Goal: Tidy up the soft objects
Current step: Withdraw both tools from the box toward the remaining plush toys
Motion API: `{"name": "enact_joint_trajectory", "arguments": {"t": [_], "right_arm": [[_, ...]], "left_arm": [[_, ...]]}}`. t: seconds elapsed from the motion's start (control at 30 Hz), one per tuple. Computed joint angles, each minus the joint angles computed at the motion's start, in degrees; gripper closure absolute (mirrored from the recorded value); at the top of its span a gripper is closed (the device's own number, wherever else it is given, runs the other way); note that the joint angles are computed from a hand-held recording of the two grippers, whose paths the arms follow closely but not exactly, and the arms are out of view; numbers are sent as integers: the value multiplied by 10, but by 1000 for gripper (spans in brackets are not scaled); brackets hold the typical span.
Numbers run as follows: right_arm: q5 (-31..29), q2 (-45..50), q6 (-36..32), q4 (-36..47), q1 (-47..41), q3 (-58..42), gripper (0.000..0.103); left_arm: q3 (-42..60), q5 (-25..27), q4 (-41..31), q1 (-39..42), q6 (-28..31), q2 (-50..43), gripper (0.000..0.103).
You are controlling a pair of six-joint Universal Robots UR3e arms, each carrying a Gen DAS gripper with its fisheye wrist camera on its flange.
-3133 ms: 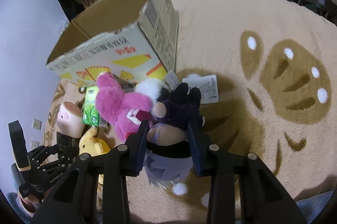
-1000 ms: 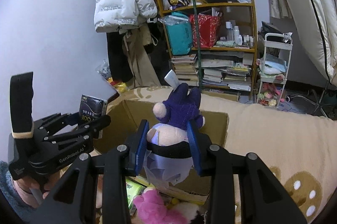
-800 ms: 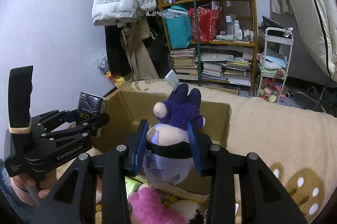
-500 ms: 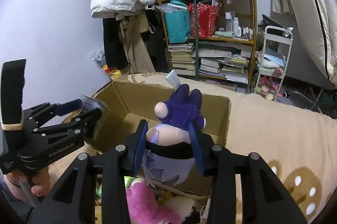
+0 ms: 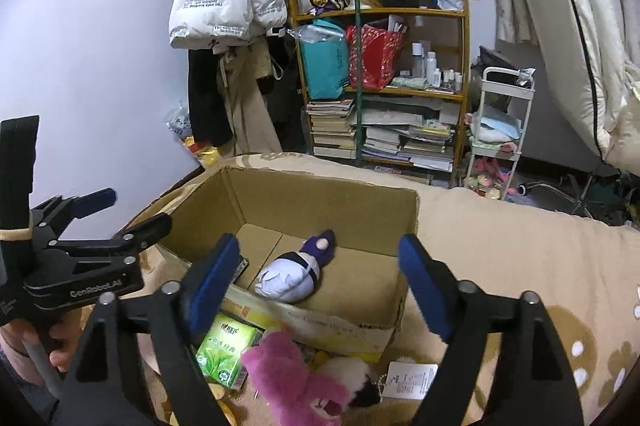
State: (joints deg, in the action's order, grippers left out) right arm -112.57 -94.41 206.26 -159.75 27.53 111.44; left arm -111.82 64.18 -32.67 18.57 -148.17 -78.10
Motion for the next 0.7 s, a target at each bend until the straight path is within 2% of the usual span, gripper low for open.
{"name": "enact_joint_trajectory", "arguments": {"t": [0.13,0.27,0.43,0.53,0.7], "right_arm": [[-41,-3,33,37,28,-15,1],[-67,-12,62,69,52,-25,1],[-109,-19,101,116,89,-39,0],[-140,-25,123,130,118,-39,0],[-166,-31,154,163,152,-47,0]], "left_arm": [[-29,-13,-20,36,27,53,5],[-47,-36,-70,84,62,108,5],[-48,-87,-195,166,117,185,5],[-61,-108,-244,209,161,233,5],[-58,-150,-366,294,249,303,5]]}}
